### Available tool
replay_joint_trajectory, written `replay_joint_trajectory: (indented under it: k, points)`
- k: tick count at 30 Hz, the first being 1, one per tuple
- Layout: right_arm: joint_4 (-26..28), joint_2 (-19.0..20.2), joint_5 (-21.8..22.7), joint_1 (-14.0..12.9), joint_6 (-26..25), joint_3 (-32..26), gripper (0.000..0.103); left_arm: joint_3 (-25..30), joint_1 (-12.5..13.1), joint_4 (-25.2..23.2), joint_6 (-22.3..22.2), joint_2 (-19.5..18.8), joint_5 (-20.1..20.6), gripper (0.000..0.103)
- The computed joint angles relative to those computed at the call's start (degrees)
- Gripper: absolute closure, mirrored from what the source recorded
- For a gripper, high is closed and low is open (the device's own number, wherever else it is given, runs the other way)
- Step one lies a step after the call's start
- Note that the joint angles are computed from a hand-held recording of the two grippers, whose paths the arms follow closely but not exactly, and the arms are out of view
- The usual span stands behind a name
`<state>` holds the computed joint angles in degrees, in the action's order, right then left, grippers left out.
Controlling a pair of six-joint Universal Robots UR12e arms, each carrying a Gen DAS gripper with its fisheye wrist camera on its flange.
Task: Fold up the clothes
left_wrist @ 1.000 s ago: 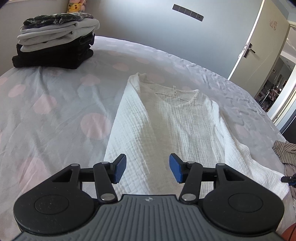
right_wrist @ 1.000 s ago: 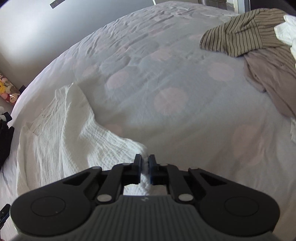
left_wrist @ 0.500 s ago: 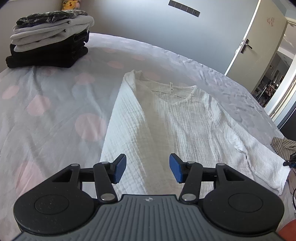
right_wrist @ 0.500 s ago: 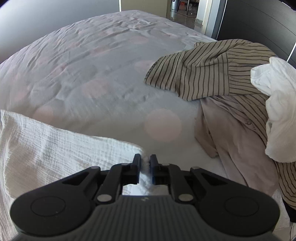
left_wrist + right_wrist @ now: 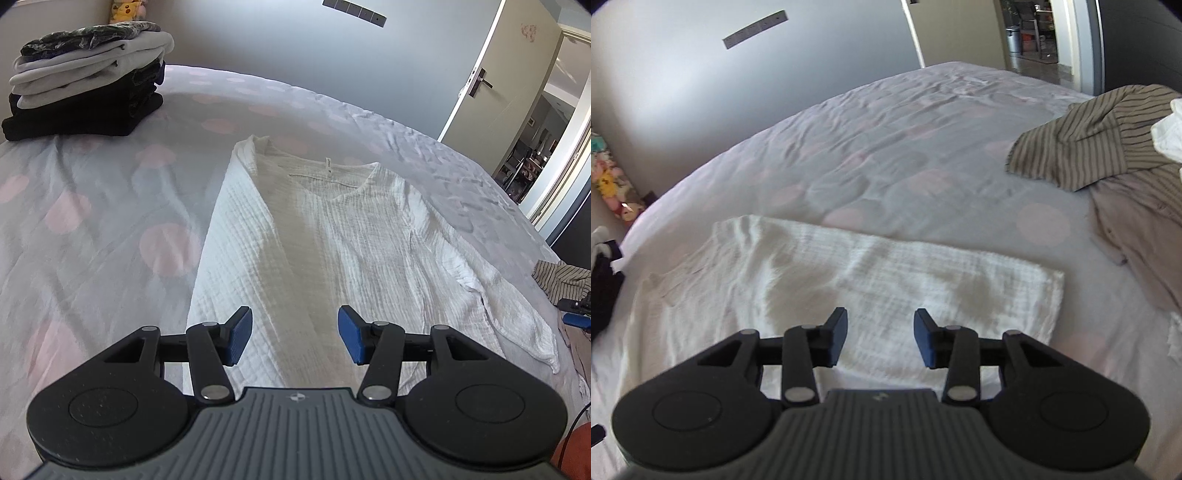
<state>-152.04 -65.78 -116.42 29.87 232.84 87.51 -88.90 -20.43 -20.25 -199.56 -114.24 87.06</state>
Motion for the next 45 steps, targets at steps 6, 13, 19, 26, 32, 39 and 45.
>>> replay_joint_trajectory:
  k: [6, 13, 19, 26, 32, 39, 45]
  points:
    - [-5.94, 1.51, 1.99, 2.08, -0.82, 1.22, 0.059, -0.14, 0.29, -3.46, 2.49, 0.75, -4.21, 0.042]
    - [-6.67, 1.41, 1.58, 1.82, 1.87, 2.65, 0.059, 1.06, 0.82, -10.57, 8.04, 1.02, -10.89, 0.041]
    - [-7.72, 0.89, 2.2, 1.37, 2.11, 3.85, 0.059, 2.76, -0.27, -16.35, 15.29, 0.37, -12.17, 0.041]
    - [-7.92, 0.86, 2.37, 1.24, 3.04, 4.1, 0.059, 5.6, -1.93, -26.6, 25.07, -0.91, -13.39, 0.041]
    - [-7.84, 0.78, 2.24, 1.19, 3.28, 4.26, 0.059, 7.43, -2.35, -32.58, 25.74, -1.99, -10.82, 0.041]
    - [-6.77, 0.89, 1.88, 1.28, 3.25, 3.85, 0.059, 7.37, -2.27, -31.92, 24.52, -1.82, -9.37, 0.068]
    - [-6.55, 0.73, 1.65, 1.3, 3.35, 3.99, 0.059, 5.42, -1.94, -24.77, 22.12, -0.76, -9.26, 0.096]
